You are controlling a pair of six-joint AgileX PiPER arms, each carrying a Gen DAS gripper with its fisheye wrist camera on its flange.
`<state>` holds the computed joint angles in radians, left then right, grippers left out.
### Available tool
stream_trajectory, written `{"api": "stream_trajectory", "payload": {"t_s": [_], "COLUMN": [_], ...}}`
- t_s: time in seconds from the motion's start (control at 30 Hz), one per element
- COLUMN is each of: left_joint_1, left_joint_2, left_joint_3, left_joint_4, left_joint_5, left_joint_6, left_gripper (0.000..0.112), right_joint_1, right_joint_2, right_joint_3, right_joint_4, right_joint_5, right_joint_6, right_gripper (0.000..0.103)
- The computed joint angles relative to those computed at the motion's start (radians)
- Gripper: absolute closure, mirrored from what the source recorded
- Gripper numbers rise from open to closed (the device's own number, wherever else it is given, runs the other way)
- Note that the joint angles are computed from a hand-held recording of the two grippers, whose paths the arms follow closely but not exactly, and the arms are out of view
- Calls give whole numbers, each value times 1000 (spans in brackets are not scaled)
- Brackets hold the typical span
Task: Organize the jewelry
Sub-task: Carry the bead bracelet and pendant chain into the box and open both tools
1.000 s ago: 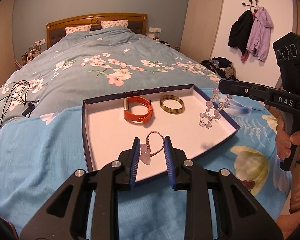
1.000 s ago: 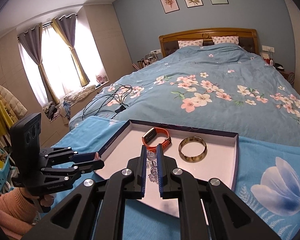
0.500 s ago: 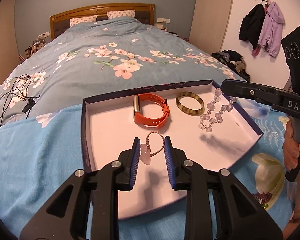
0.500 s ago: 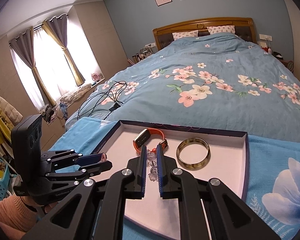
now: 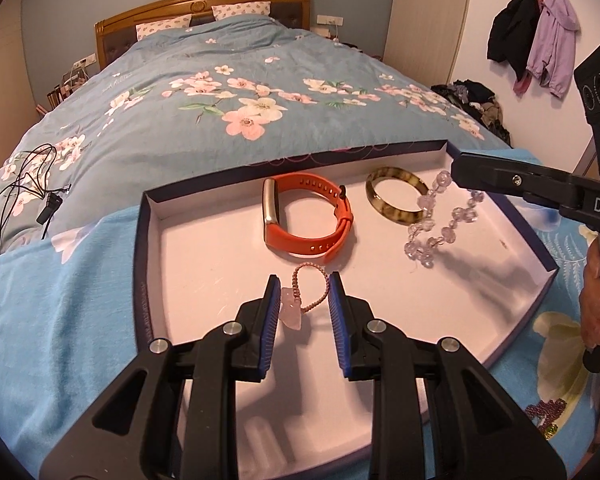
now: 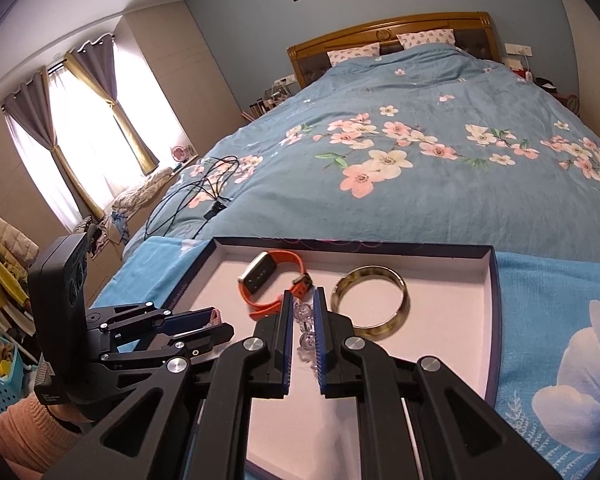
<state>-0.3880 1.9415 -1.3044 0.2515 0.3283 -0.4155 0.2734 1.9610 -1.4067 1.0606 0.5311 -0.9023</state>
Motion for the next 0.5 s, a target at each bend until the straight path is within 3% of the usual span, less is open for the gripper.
{"api": "stream_trajectory", "payload": {"t_s": [0.5], "left_joint_1": [0], "left_joint_2": [88], "left_joint_3": [-121], "left_joint_4": [2], "left_joint_5": [66], "left_joint_6": [17], "left_gripper": [84], "right_joint_1": [10], "right_joint_2": [46], "right_joint_3": [-42], "right_joint_4": [-162], "right_joint_5": [-29], "right_joint_6": [126], "right_gripper": [93]}}
